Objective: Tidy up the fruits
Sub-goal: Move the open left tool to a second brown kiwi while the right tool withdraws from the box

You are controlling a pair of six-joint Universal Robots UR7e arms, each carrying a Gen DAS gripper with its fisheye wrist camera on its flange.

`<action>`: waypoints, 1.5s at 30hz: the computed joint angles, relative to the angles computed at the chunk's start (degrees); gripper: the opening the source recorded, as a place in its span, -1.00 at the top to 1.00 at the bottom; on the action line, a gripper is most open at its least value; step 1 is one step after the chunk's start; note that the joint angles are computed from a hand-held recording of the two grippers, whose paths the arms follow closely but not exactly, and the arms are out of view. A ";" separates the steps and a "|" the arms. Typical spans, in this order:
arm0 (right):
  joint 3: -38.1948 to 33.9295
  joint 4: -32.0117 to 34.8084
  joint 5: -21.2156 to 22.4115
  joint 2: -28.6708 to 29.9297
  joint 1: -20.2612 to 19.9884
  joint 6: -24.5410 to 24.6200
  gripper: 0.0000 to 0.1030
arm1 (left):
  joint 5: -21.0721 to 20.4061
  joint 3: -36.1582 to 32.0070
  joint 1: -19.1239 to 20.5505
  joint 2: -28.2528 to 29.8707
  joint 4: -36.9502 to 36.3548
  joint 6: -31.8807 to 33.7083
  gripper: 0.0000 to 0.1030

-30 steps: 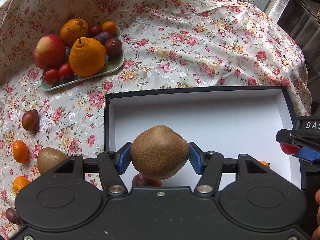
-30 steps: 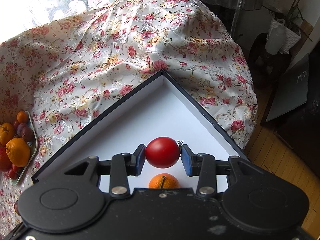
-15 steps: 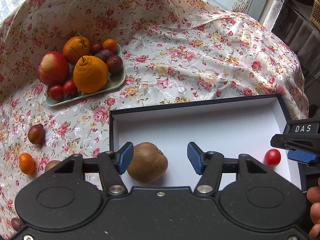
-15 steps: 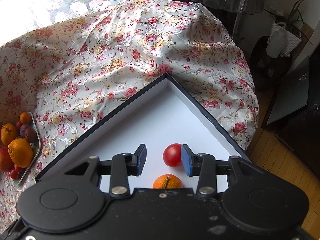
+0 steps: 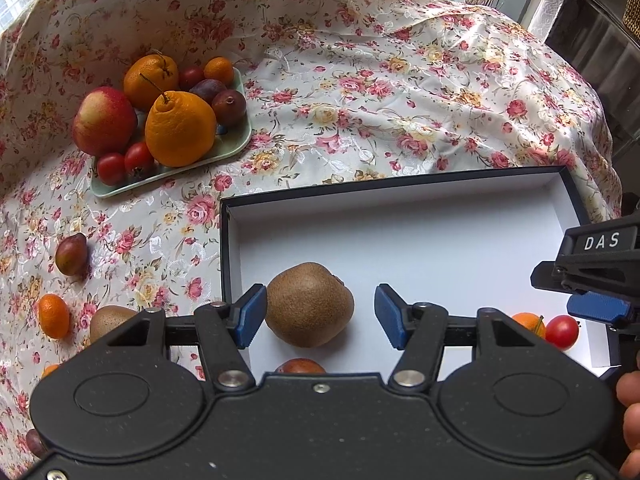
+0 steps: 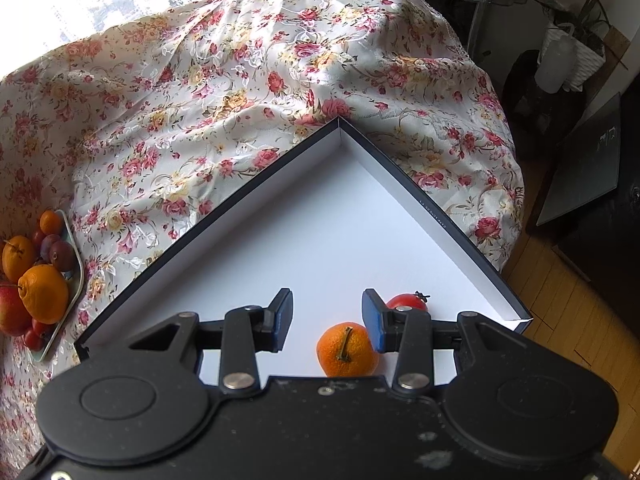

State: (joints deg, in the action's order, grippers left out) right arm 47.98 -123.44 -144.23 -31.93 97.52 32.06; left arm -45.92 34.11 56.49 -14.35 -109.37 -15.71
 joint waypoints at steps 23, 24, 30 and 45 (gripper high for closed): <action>-7.86 6.24 3.75 5.65 2.45 1.68 0.19 | 2.70 5.44 1.64 -6.46 -0.51 -4.01 -0.23; -8.29 6.38 3.79 6.00 2.59 1.42 0.19 | 2.90 5.90 1.77 -6.97 -0.46 -4.27 -0.23; -12.22 8.66 4.73 8.84 3.57 0.45 0.19 | 4.07 7.58 2.46 -9.13 0.33 -5.71 -0.23; -24.63 14.40 6.43 17.92 5.94 -1.84 0.19 | 4.49 10.88 5.08 -14.43 3.10 -9.64 -0.23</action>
State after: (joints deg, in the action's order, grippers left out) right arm 23.35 -109.04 -137.80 -14.01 103.46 30.22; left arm -41.43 45.00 61.57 -28.78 -106.27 -25.35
